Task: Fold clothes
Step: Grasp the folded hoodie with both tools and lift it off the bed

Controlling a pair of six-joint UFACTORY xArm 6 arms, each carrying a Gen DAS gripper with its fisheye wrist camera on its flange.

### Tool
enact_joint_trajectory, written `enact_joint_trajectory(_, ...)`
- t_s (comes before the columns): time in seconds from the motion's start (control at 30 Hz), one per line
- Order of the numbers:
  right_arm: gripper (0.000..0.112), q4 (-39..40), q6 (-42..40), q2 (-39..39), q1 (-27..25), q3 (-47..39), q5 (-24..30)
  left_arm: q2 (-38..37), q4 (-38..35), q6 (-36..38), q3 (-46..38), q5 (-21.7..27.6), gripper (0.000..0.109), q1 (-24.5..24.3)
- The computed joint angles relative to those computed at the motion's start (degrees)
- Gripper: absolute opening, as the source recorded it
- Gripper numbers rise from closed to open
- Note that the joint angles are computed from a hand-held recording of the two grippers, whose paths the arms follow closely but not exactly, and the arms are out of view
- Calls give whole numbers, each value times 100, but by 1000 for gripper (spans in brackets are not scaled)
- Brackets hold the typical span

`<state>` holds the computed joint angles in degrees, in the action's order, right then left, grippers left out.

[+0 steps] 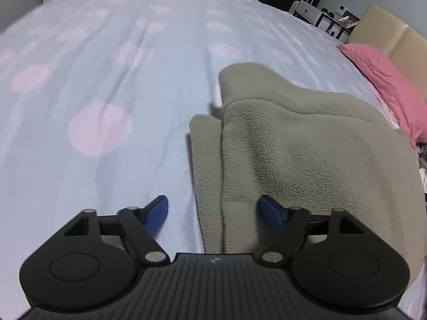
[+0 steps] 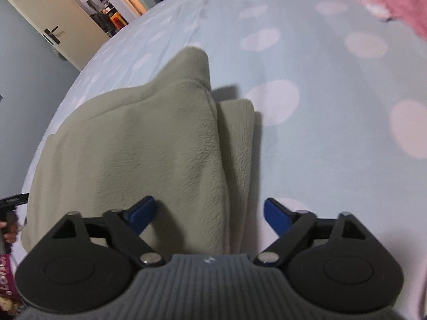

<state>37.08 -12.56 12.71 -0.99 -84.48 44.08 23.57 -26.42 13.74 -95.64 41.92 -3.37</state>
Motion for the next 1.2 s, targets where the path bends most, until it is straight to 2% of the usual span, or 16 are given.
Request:
enact_joint_trajectory(0.13, 98, 776, -409, 355, -106, -226, 91, -25, -520, 431, 168, -200, 75, 25)
enact_joint_trajectory(0.2, 98, 892, -564, 459, -98, -320, 98, -40, -613, 527, 211, -273, 69, -2)
enact_joint_trajectory(0.27, 98, 932, -605, 550, -74, -421, 99, -37, -828, 687, 192, -219, 49, -11)
enact_joint_trajectory(0.3, 95, 956, -623, 585, -61, -459, 94, -39, -783, 651, 170, -194, 49, -25)
enact_joint_trajectory(0.33, 90, 1024, -670, 610, -56, -491, 113, -45, -704, 634, 152, -178, 46, -41)
enact_joint_trajectory(0.37, 71, 1169, -729, 618, -71, -512, 180, -57, -662, 640, 145, -169, 40, -56)
enact_joint_trajectory(0.43, 58, 1449, -763, 618, -105, -534, 313, -90, -520, 550, 132, -182, 26, -105)
enact_joint_trajectory(0.47, 47, 1444, -739, 577, -80, -513, 281, -130, -336, 430, 141, -224, 22, -152)
enact_joint_trajectory(0.5, 40, 1382, -682, 507, -34, -463, 207, -181, -126, 297, 173, -277, 21, -203)
enact_joint_trajectory(0.6, 27, 1077, -484, 242, 96, -338, -36, -377, 293, -15, 303, -432, 18, -304)
enact_joint_trajectory(0.77, 22, 445, -128, -169, 296, -413, -226, -601, 139, -9, 251, -380, 17, -207)
enact_joint_trajectory(0.97, 22, -406, 508, -32, 707, -1401, -99, -710, 380, -175, -126, -333, 16, 3)
enact_joint_trajectory(1.1, 22, -776, 965, 481, 1081, -2460, 44, -502, 658, -418, -919, -35, 16, 406)
enact_joint_trajectory(1.2, 22, -994, 1337, 1129, 1398, -3503, 146, -58, 1188, -650, -2023, 393, 16, 719)
